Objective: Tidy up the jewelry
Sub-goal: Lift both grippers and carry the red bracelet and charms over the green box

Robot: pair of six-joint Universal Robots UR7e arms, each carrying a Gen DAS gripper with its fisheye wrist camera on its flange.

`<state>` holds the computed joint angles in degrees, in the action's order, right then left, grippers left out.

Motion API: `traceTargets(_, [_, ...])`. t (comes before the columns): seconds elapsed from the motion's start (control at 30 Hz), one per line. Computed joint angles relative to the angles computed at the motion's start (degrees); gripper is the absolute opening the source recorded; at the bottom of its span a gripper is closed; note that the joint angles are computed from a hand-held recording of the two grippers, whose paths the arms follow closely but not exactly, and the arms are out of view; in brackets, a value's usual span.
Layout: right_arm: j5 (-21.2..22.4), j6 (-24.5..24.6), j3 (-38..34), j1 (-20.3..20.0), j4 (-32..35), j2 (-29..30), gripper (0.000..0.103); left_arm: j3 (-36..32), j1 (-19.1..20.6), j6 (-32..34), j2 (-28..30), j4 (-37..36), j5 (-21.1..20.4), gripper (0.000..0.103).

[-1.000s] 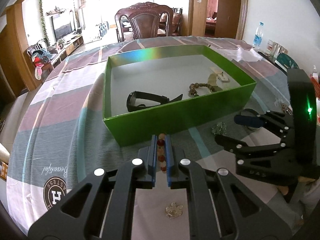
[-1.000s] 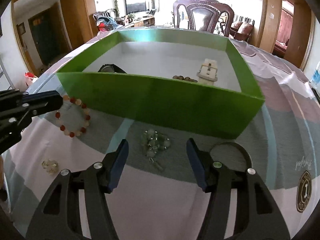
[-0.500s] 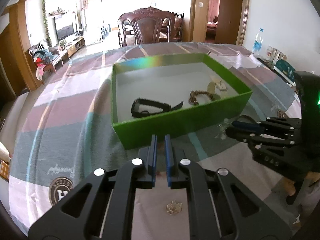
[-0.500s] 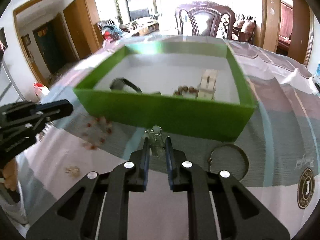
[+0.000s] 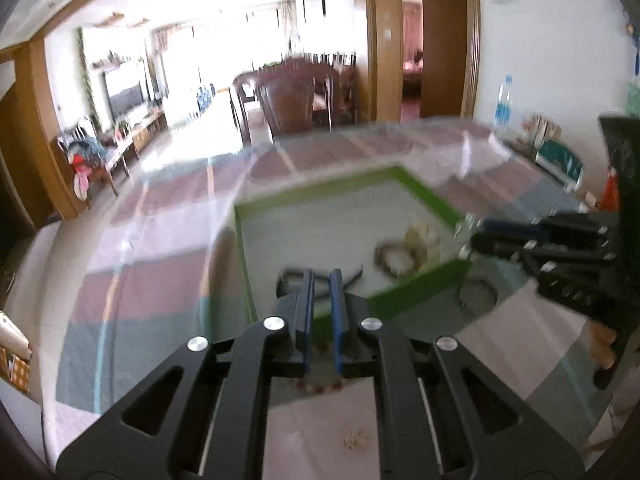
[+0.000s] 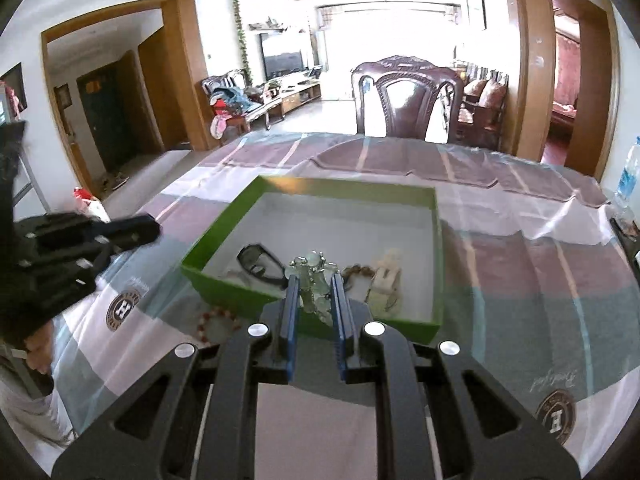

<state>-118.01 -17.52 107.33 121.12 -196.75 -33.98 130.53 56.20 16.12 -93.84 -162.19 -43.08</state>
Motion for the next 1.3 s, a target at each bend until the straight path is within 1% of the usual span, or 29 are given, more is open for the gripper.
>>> traceTargets(0.03, [0.30, 0.36, 0.19, -0.30, 0.38, 0.23, 0.016, -0.25, 1.46, -0.83, 0.80, 1.11, -0.12, 0.017])
traceTargets(0.13, [1.11, 2.09, 1.12, -1.72, 1.90, 1.04, 0.016, -2.52, 6.92, -5.96, 3.99, 6.23, -0.34, 0.017])
traceTargets(0.2, [1.01, 2.48, 1.35, -2.24, 2.50, 1.61, 0.016, -4.07, 10.11, -7.73, 5.53, 9.05, -1.83, 0.018])
traceTargets(0.3, [1.19, 3.31, 1.32, -3.12, 4.07, 2.40, 0.016, -4.65, 11.85, -8.03, 6.99, 9.85, -2.81, 0.026])
traceTargets(0.37, [1.25, 3.39, 1.29, -3.24, 4.10, 2.88, 0.016, -4.55, 12.08, -7.47, 7.70, 9.67, -2.96, 0.036])
traceTargets(0.47, [1.33, 3.28, 1.21, -3.18, 4.40, 3.34, 0.016, -4.20, 12.49, -7.13, 8.74, 9.41, -2.52, 0.038])
traceTargets(0.5, [1.34, 3.18, 1.21, -3.12, 4.39, 3.49, 0.016, -3.76, 12.41, -6.34, 8.97, 8.00, -2.33, 0.038])
traceTargets(0.53, [1.47, 2.87, 1.03, -3.36, 4.35, 3.64, 0.016, -3.69, 12.39, -6.37, 9.02, 7.89, -2.41, 0.037])
traceTargets(0.6, [1.62, 2.78, 0.92, -3.48, 4.41, 3.73, 0.016, -3.57, 12.44, -6.46, 8.97, 7.58, -2.70, 0.023])
traceTargets(0.63, [1.67, 2.84, 0.94, -3.49, 4.35, 3.78, 0.016, -3.61, 12.67, -6.22, 9.01, 7.52, -2.98, 0.008])
traceTargets(0.67, [1.66, 2.94, 1.27, -3.39, 4.24, 3.56, 0.016, -3.66, 12.73, -6.33, 8.86, 7.95, -3.33, 0.008])
traceTargets(0.77, [1.80, 2.94, 1.55, -3.42, 3.88, 3.36, 0.016, -2.76, 11.83, -6.04, 8.31, 7.21, -2.63, 0.008])
traceTargets(0.87, [1.88, 2.77, 1.76, -3.01, 3.54, 2.82, 0.016, -1.33, 9.50, -5.40, 5.17, 6.92, -3.44, 0.008])
traceTargets(0.97, [2.30, 2.34, 1.75, -2.26, 3.78, 1.51, 0.016, -0.40, 5.56, -4.37, 0.87, 7.51, -5.00, 0.008])
traceTargets(1.07, [2.21, 0.62, 0.94, -1.00, 2.82, 0.44, 0.016, -0.60, 1.83, -2.48, -1.31, 6.63, -4.79, 0.008])
traceTargets(1.1, [1.86, -0.38, 0.27, -0.48, 1.94, 0.41, 0.016, -1.00, 0.83, -1.46, -1.47, 5.78, -4.42, 0.008])
traceTargets(1.17, [1.78, -2.18, -1.34, 0.08, 0.49, 0.71, 0.016, -2.54, -0.60, -0.41, 0.03, 3.55, -3.39, 0.008])
traceTargets(1.23, [2.39, -3.07, -3.18, -0.05, 0.33, 1.21, 0.016, -4.62, -0.69, 1.03, 2.03, 0.59, -3.29, 0.008])
traceTargets(1.3, [2.95, -2.15, -5.63, -0.77, 2.84, 1.91, 0.016, -7.02, 0.48, 1.67, 5.20, -2.41, -3.34, 0.008])
